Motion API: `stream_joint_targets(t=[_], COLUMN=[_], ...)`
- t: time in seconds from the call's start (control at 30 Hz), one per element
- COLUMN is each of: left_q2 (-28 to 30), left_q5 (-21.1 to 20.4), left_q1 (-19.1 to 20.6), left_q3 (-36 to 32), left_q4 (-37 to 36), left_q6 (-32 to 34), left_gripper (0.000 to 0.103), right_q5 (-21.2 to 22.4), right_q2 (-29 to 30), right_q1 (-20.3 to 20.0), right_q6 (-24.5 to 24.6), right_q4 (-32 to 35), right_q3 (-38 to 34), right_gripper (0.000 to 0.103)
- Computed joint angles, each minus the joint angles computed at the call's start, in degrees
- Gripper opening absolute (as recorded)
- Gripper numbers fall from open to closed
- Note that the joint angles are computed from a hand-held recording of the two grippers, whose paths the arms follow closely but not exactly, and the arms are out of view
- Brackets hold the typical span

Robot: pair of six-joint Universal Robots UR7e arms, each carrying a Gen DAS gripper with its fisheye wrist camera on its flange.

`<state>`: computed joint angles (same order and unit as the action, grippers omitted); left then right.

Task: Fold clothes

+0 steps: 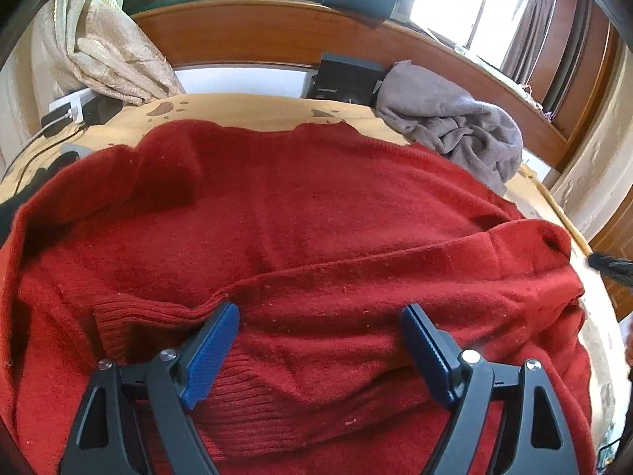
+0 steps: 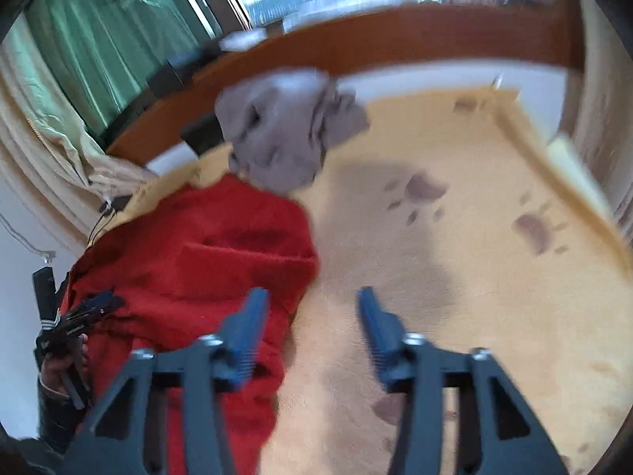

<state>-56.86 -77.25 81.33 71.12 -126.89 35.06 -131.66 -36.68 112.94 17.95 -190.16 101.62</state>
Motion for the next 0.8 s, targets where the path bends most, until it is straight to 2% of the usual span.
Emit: stream_joint_targets(t=[0.13,0.2,0.23,0.27,0.3,0.5,0.57,0.6,0.67,0.77,0.8], left_q2=[0.20,0.28,0.33,0.39,0.42,0.89,0.92,0.92,1.00,1.20,1.26], left_q5=[-1.77,-2.09,-2.21,-2.38,-2.59,-4.48,-4.72,-4.86,-5.23,-5.92,-6.07], left_q1=[0.50,0.58,0.61,0.67,0.75,1.24,1.32,1.36,1.49,1.69,1.74], left_q3=[-0.81,-1.01,-1.13,-1.29,-1.45,-2.91,-2.99,-3.04,-3.32,-3.92,-4.03], left_q4=[0.94,1.13,1.25,1.39,1.56,3.15,3.32,3.44,3.84,4.55,4.65], left_q6=[-0.56,-0.57,-0.56,-0.60,-0.66,-1.33,-1.28,-1.24,-1.24,-1.40,-1.49], left_gripper=[0.086,0.086,0.086,0.086,0.086,0.086,0.086,0.086,0.086,0.086,0.086], right_q5=[6.88,7.11,7.03,7.17,7.44,4.99,5.54,6.46,10.99,18.72,18.79], right_q2=[2.07,3.42,3.88,4.25,4.52,5.72,4.77,3.88,1.73,-1.02,-1.94], right_q1=[-4.04,-4.96,-5.13,-5.27,-5.42,-3.68,-4.24,-4.94,-6.85,-9.43,-9.43], right_q6=[2.36,1.83,0.99,0.25,-0.30,-5.20,-3.79,-1.77,3.02,5.33,4.56], right_q4=[2.37,0.09,-1.40,-2.88,-4.01,-13.33,-11.07,-8.75,-8.74,-15.79,-18.33], right_q3=[-2.76,-4.20,-4.56,-4.92,-5.54,-8.52,-8.66,-8.25,-5.15,0.44,2.09], right_gripper=[0.047,0.047,0.043,0.034,0.013,0.013,0.014,0.019,0.023,0.023,0.023])
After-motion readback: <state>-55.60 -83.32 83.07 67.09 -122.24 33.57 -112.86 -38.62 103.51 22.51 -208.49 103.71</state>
